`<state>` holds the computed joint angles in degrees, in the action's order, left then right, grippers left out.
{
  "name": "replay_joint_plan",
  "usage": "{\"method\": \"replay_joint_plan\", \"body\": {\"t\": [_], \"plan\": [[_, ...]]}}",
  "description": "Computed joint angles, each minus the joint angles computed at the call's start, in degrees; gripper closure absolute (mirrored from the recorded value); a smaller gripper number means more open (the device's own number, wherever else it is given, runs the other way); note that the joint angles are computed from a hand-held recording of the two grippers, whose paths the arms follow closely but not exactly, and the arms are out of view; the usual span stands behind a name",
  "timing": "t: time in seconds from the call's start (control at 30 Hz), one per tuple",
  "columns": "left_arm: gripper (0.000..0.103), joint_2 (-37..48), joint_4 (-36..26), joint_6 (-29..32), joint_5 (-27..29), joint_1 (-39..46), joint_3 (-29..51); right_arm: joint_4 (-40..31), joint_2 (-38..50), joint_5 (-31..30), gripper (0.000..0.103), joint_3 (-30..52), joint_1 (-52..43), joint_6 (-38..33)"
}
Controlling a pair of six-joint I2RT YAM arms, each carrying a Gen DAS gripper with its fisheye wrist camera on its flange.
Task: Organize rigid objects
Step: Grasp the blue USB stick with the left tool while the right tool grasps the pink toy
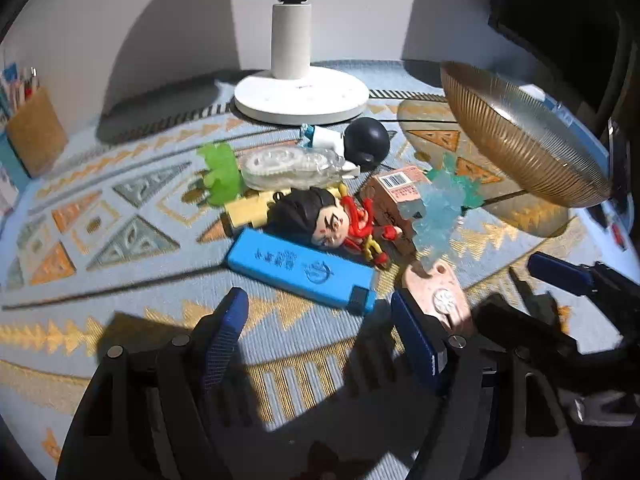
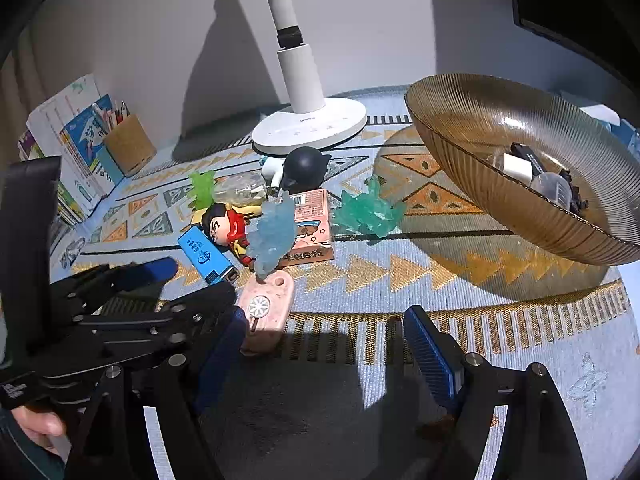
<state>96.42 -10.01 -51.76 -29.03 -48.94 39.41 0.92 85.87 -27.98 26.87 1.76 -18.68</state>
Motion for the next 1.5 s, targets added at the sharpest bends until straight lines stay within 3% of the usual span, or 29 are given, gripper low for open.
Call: {"method": "replay_joint_plan", "body": {"t": [0.23,0.47,0.6,0.77,0.93,1.0,1.1,1.2,1.27,1.33,1.5], "plan": [[0.031,-4.43,0.01,-2.27,-0.14,0.39,-4.65,0.08,-0.14,0.23,0.023,-0.41,1.24,-1.10],[0.031,-15.97,-3.69,-7.07,-0.63,3.11,-14.44,-0.12,0.69,-0.08,0.023,-0.02,1.37,-1.36],[0.031,-22.97,-1.73,-4.93,2.62,6.38,-18.32,-0.16,0.88,0.65,0.023,0.16,1.90,-1.01],[0.031,-16.11,5.00,0.81,6.43,8.92,-13.99,0.30,0.81,3.51,0.023,-0.05,3.84,0.29],[0.031,-8.00,6.51,3.21,5.96,10.22,-8.97,-1.90,1.20,3.12,0.023,0.75,6.48,3.19],[0.032,-6.93,5.85,3.63,5.19,9.91,-8.03,-0.43,0.78,7.30,0.023,0.14,9.91,5.21],[0.047,-5.64,4.56,3.45,2.58,8.80,-7.11,2.27,0.51,15.74,0.023,-0.66,16.20,7.58],[0.072,-5.40,3.40,3.98,0.19,7.90,-6.91,4.36,0.72,20.47,0.041,-0.97,19.39,9.02],[0.075,-6.16,3.78,4.12,0.34,7.82,-7.65,4.70,0.23,20.06,0.058,-1.24,20.10,8.33],[0.077,-7.46,4.14,3.54,0.67,7.39,-8.85,4.56,-0.77,18.99,0.067,-1.96,20.31,6.80],[0.079,-11.81,5.26,-0.26,0.46,4.13,-13.16,2.72,-5.78,16.98,0.067,-5.31,17.01,1.47]]}}
